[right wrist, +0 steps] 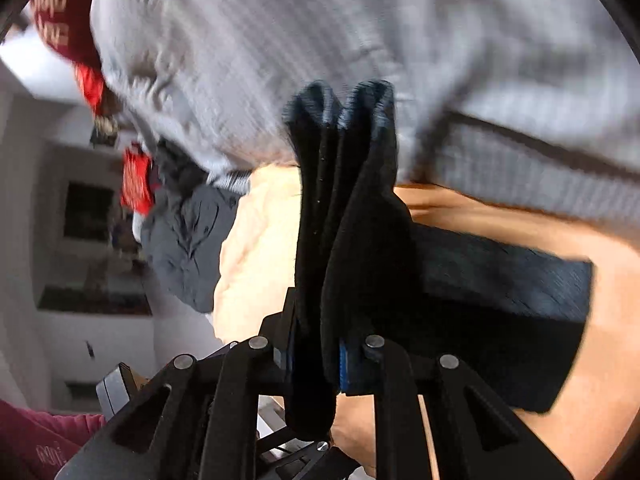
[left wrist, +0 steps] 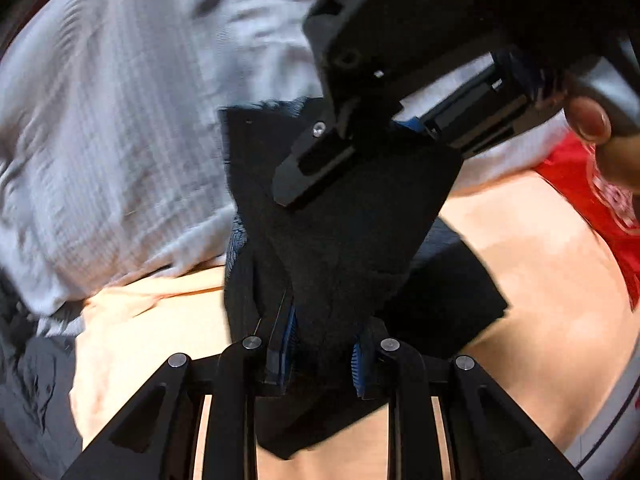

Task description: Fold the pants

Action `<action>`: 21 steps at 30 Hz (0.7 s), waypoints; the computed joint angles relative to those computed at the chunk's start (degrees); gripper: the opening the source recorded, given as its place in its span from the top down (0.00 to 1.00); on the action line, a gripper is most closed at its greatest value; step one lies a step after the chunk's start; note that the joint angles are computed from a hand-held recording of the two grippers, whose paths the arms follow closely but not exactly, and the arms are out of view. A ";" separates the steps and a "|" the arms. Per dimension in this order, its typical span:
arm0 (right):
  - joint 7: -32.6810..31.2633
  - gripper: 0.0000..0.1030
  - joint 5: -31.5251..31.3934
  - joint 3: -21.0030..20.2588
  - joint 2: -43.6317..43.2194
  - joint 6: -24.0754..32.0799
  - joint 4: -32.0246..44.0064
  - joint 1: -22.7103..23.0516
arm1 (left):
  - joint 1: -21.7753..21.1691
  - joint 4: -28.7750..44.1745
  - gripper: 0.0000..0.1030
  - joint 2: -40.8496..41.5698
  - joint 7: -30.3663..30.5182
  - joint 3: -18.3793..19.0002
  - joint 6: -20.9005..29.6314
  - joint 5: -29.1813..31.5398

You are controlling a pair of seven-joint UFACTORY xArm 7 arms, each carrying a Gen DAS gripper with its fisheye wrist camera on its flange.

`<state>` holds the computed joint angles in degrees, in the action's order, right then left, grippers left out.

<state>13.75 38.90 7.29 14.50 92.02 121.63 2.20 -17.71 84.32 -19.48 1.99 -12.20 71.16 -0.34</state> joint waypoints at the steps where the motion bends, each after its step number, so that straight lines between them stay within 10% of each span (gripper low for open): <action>1: -0.89 0.84 1.16 -0.69 -3.28 -1.24 -4.99 -1.29 | -0.56 0.32 0.77 0.50 -0.10 -0.89 0.17 0.05; 11: -8.44 0.84 8.65 -11.69 -24.70 -9.44 -43.20 -5.47 | -6.87 -2.30 0.77 5.36 -4.12 -7.54 1.37 5.91; 21: -10.65 0.84 9.89 -15.59 -30.78 -13.51 -58.09 -5.54 | -11.72 -4.27 0.75 7.89 -7.74 -8.69 2.45 12.26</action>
<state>3.10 48.79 -8.31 -16.27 78.51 63.54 -3.33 -29.43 80.05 -11.59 -5.75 -20.89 73.61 11.93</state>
